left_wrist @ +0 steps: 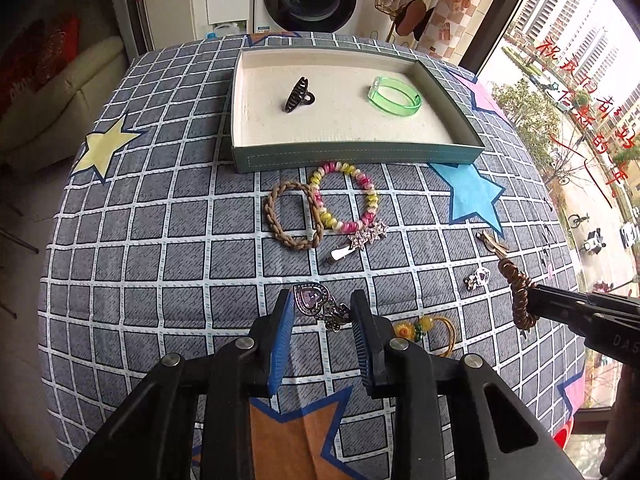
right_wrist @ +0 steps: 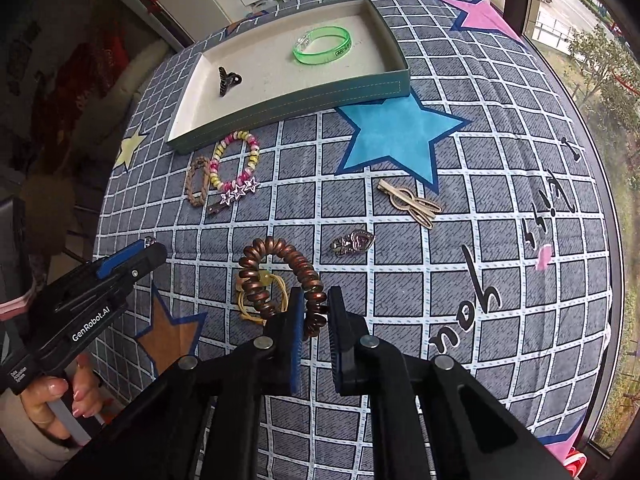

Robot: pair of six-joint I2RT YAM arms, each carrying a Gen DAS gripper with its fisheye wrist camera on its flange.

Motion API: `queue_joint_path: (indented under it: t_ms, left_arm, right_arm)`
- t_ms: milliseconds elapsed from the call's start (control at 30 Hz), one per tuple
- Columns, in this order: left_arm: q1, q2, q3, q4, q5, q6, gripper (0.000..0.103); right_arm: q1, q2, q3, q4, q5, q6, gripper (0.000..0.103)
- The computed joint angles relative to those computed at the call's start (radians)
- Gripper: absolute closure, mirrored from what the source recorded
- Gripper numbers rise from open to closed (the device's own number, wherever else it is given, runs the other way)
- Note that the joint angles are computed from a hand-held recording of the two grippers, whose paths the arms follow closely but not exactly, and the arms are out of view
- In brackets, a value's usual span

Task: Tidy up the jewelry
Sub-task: 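Grasp the heart pendant with the left tool while the right tool grasps the brown hair tie, then lower both items into the white tray and open both tools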

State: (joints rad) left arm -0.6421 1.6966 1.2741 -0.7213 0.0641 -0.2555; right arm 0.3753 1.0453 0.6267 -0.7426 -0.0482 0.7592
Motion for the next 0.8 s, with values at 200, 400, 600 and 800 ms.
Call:
queue_joint_path:
  t_ms: [200,400,600,800]
  left_arm:
    - [0.093,0.032,0.119,-0.038,0.041,0.063,0.061]
    - [0.141,0.148,0.295,-0.054,0.039,0.108,0.061]
    - [0.154,0.324,0.511,-0.089,0.04,0.131,0.061]
    - [0.15,0.515,0.739,-0.188,0.054,0.159,0.061]
  right_arm:
    - [-0.189,0.101,0.121,0.017,-0.058,-0.178,0.09]
    - [-0.308,0.271,0.281,0.056,-0.092,-0.322,0.09]
    - [-0.38,0.474,0.435,0.095,-0.136,-0.401,0.09]
    - [-0.404,0.677,0.578,0.088,-0.15,-0.465,0.09]
